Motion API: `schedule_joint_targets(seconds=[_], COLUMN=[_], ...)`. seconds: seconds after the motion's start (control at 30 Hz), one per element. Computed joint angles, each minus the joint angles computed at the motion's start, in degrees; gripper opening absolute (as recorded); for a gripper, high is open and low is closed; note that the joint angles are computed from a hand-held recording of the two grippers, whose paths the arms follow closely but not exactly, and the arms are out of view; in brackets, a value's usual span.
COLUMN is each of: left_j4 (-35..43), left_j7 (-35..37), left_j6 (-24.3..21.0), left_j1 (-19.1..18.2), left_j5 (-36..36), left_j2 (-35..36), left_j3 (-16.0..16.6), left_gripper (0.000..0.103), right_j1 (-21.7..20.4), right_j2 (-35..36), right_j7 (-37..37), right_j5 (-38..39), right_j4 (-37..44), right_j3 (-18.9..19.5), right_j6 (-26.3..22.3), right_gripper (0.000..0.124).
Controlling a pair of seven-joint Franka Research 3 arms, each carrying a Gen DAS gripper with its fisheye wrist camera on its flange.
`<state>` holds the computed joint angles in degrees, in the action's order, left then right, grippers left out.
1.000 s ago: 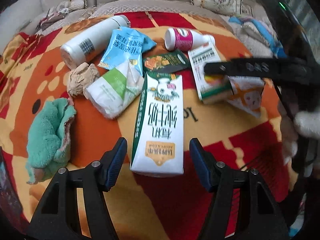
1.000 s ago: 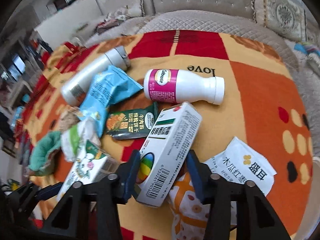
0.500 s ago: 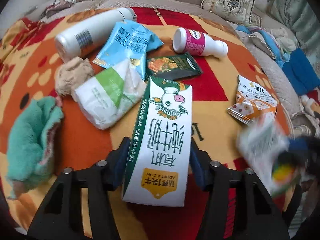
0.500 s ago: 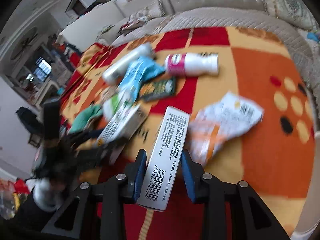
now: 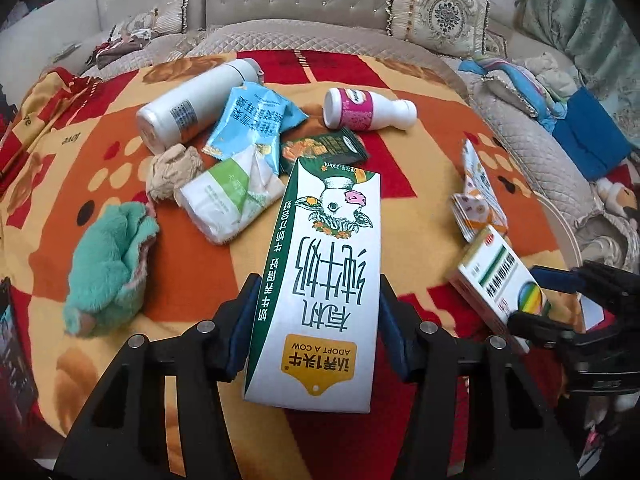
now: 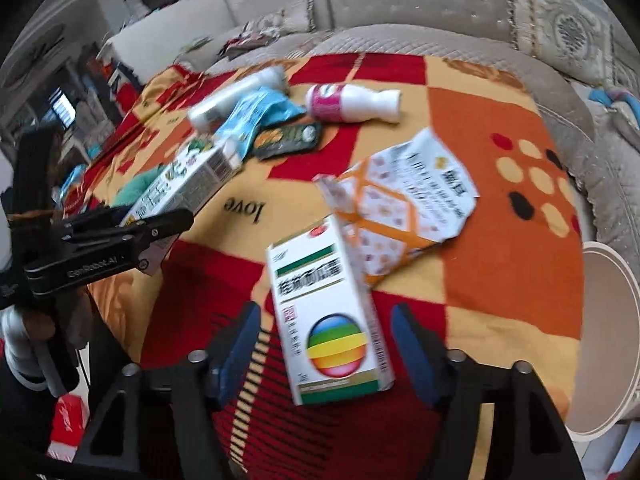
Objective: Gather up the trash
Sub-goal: 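Grasp the milk carton with the left tool while the right grasps the rainbow-label box, then carry the milk carton and rainbow-label box toward the beige bin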
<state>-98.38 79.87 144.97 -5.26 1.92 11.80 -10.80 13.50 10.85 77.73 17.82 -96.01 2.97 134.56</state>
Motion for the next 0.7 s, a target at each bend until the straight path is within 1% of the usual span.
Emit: schedule_joint_targets(seconds=[0.1, 0.17, 0.2, 0.27, 0.4, 0.53, 0.7], left_j4=[-1.7, -2.3, -2.8, -3.2, -4.1, -4.3, -3.5], left_j7=[-1.0, -1.5, -1.6, -1.9, -2.6, -2.3, -1.9], left_j6=[0.8, 1.0, 1.2, 1.6, 2.7, 3.5, 3.9], left_j1=[-0.4, -0.5, -0.5, -0.7, -1.1, -1.6, -2.5], left_j5=[0.9, 1.2, 1.0, 1.1, 1.9, 1.7, 1.6], left_j2=[-1.0, -1.4, -1.6, -2.0, -2.9, -3.5, -3.6], left_j3=[0.1, 0.1, 0.0, 0.0, -0.1, -0.5, -0.9], left_gripper=[0.053, 0.053, 0.053, 0.053, 0.053, 0.053, 0.053], right_j1=[1.1, 1.8, 2.1, 2.2, 1.4, 0.0, -0.8], right_j2=[1.3, 1.9, 1.5, 0.9, -0.8, -3.8, -7.3], right_j7=[1.4, 2.4, 2.7, 2.7, 1.2, -1.4, -2.9], right_j5=[-3.7, -6.2, -7.6, -8.6, -6.7, -0.5, 4.1], right_j4=[0.3, 0.1, -1.1, -2.5, -4.9, -7.6, -10.5], right_j3=[-0.3, -0.5, -0.7, -0.8, -0.3, 0.1, -0.2], right_j6=[0.4, 1.5, 3.2, 5.4, 6.7, 7.6, 9.4], right_gripper=[0.066, 0.066, 0.059, 0.057, 0.056, 0.056, 0.056])
